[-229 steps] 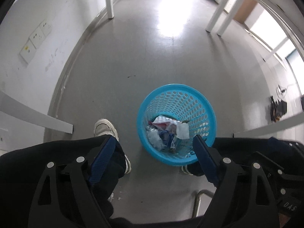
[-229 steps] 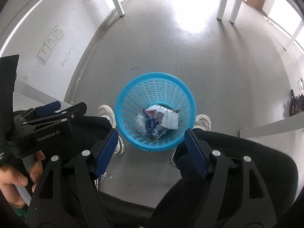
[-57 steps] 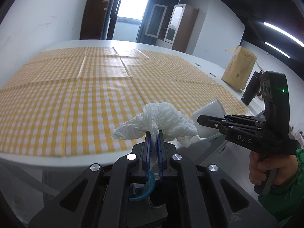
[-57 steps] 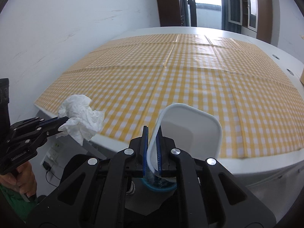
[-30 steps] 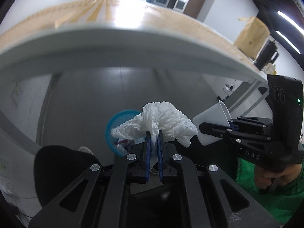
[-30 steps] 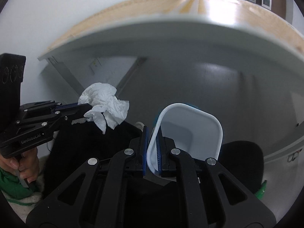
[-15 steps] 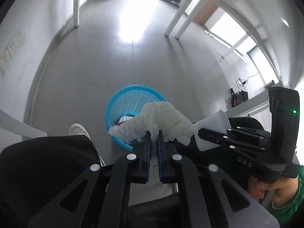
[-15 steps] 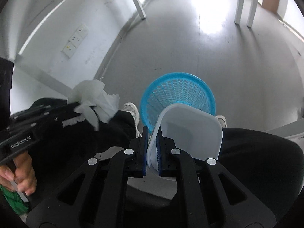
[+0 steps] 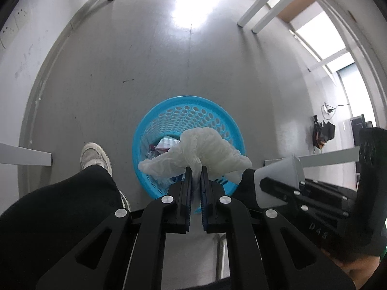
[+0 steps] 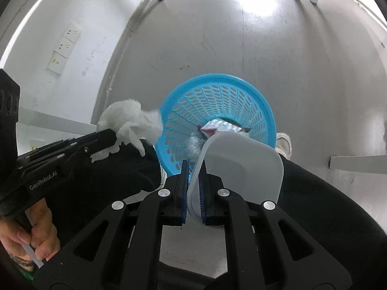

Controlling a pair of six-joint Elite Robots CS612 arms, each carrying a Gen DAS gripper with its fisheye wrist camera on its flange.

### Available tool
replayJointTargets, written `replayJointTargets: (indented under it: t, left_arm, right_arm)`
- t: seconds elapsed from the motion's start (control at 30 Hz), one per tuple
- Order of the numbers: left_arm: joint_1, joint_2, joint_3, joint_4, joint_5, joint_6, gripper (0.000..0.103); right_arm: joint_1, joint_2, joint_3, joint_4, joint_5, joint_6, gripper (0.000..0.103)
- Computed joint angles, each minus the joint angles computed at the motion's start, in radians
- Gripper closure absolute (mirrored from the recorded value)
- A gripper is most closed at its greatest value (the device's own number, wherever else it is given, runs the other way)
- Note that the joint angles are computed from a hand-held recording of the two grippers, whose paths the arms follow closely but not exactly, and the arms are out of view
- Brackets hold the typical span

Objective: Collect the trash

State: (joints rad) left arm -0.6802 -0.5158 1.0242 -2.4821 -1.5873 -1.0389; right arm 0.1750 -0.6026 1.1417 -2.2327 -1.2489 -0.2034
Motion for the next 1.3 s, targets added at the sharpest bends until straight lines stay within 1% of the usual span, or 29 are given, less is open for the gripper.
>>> replayJointTargets:
  t: [0.07,0.17,0.3,0.33,0.37,0.4,0.43,0.47,0.5,0.63,0.67,0.7,0.73,0.77,0.83,0.87,0.9,0.97,1.0,1.03,1.13,1.2,1.23,1.27,1.3]
  left_arm:
    - [0.004,0.013,-0.019,0.015,-0.011,-0.004,0.097]
    - [0.012,0.032,-0.052,0.067,-0.044,-0.026,0.097]
    - [0.021,0.048,-0.070,0.074,-0.063,-0.046,0.097]
    - [0.022,0.051,-0.072,0.067,-0.064,-0.047,0.097]
    - [0.024,0.053,-0.068,0.034,-0.066,-0.057,0.092]
    - [0.026,0.054,-0.063,0.005,-0.067,-0.069,0.087]
    - [0.028,0.054,-0.058,-0.022,-0.067,-0.082,0.071]
    - [0.029,0.051,-0.051,-0.036,-0.063,-0.090,0.057]
    - [0.030,0.049,-0.046,-0.044,-0.052,-0.095,0.054]
    - [0.024,0.026,-0.024,-0.018,-0.027,-0.085,0.052]
    - [0.019,0.012,-0.010,-0.011,-0.017,-0.074,0.051]
    - [0.016,0.003,-0.002,-0.008,-0.013,-0.062,0.050]
    - [0.011,-0.009,0.012,-0.010,-0.007,-0.046,0.046]
    - [0.005,-0.024,0.027,-0.010,0.002,-0.025,0.040]
    - [-0.004,-0.042,0.044,-0.002,0.017,0.012,0.034]
    - [-0.012,-0.057,0.060,0.001,0.032,0.037,0.028]
    - [-0.017,-0.064,0.066,0.003,0.042,0.053,0.025]
    - [-0.029,-0.090,0.099,-0.001,0.071,0.082,0.015]
    - [-0.035,-0.103,0.120,-0.011,0.079,0.090,0.012]
    - [-0.040,-0.115,0.136,-0.021,0.084,0.091,0.007]
    - [-0.051,-0.142,0.177,-0.056,0.111,0.091,0.006]
    - [-0.056,-0.149,0.187,-0.053,0.116,0.075,0.006]
    - [-0.058,-0.151,0.194,-0.069,0.113,0.074,0.006]
    - [-0.061,-0.151,0.199,-0.079,0.115,0.085,0.006]
    - [-0.064,-0.150,0.194,-0.064,0.123,0.108,0.006]
  right_arm:
    - [0.001,0.014,-0.022,0.017,-0.005,0.004,0.096]
    - [0.001,0.035,-0.053,0.036,-0.005,0.010,0.096]
    - [0.002,0.044,-0.066,0.035,-0.018,0.029,0.095]
    - [0.003,0.050,-0.075,0.043,-0.020,0.029,0.093]
    - [0.004,0.052,-0.077,0.045,-0.025,0.031,0.091]
    - [0.005,0.053,-0.078,0.036,-0.029,0.035,0.083]
    - [0.005,0.052,-0.075,0.021,-0.035,0.039,0.069]
    - [0.005,0.049,-0.068,0.000,-0.041,0.043,0.063]
    - [0.004,0.047,-0.063,-0.013,-0.042,0.043,0.057]
    - [-0.001,0.035,-0.047,-0.023,-0.048,0.046,0.056]
    - [-0.002,0.026,-0.034,-0.035,-0.049,0.045,0.056]
    - [-0.003,0.017,-0.019,-0.053,-0.048,0.041,0.053]
    - [-0.003,0.005,-0.002,-0.073,-0.049,0.035,0.048]
    - [-0.003,-0.011,0.024,-0.102,-0.056,0.020,0.046]
    - [-0.003,-0.038,0.061,-0.136,-0.068,0.001,0.039]
    - [-0.005,-0.048,0.076,-0.146,-0.067,-0.003,0.038]
    - [-0.008,-0.060,0.093,-0.158,-0.059,-0.007,0.035]
    - [-0.015,-0.089,0.134,-0.191,-0.040,-0.013,0.028]
    - [-0.018,-0.104,0.155,-0.205,-0.035,-0.016,0.023]
    - [-0.020,-0.115,0.171,-0.214,-0.033,-0.021,0.018]
    - [-0.030,-0.149,0.219,-0.253,-0.021,-0.023,0.009]
    - [-0.035,-0.168,0.247,-0.282,-0.024,-0.012,0.009]
    - [-0.036,-0.174,0.254,-0.286,-0.020,-0.011,0.009]
    - [-0.039,-0.178,0.260,-0.282,-0.012,-0.017,0.009]
    - [-0.039,-0.180,0.264,-0.275,-0.009,-0.025,0.009]
